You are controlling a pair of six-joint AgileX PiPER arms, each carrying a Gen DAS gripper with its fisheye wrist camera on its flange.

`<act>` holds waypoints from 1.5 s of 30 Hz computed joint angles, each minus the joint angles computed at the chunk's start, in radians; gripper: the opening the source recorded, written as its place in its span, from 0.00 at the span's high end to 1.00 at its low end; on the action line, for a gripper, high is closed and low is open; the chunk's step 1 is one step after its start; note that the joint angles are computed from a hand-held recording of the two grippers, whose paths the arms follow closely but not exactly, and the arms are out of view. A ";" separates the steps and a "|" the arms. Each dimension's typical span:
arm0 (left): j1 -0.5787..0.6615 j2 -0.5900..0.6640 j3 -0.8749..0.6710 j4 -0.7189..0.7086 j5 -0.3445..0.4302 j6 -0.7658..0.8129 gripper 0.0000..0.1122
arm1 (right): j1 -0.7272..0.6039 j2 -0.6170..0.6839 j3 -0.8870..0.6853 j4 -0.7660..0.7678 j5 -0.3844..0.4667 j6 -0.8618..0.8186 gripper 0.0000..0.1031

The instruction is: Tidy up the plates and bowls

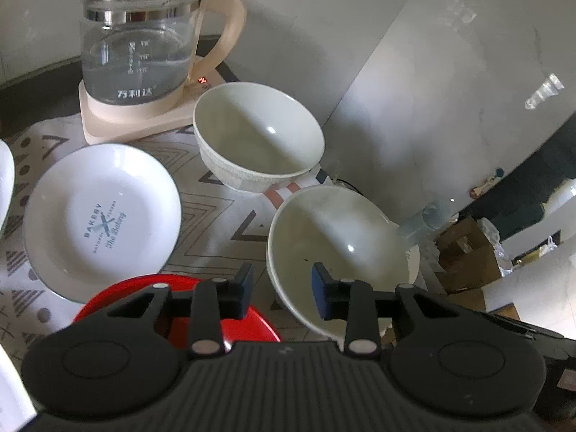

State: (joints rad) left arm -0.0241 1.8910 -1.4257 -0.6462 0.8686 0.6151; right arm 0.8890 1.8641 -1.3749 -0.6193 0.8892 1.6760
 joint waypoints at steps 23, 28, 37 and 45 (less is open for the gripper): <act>-0.095 0.155 -0.100 0.134 -0.050 -0.189 0.93 | -0.121 0.092 0.013 0.111 -0.169 -0.150 0.82; -0.091 0.146 -0.092 0.117 -0.044 -0.169 0.93 | -0.114 0.084 0.013 0.094 -0.153 -0.123 0.83; -0.047 0.085 -0.071 0.035 -0.010 -0.077 0.93 | -0.059 0.056 -0.025 0.006 -0.056 -0.045 0.83; 0.024 0.004 -0.044 -0.027 0.045 0.010 0.93 | 0.009 0.050 -0.115 -0.043 0.063 0.002 0.83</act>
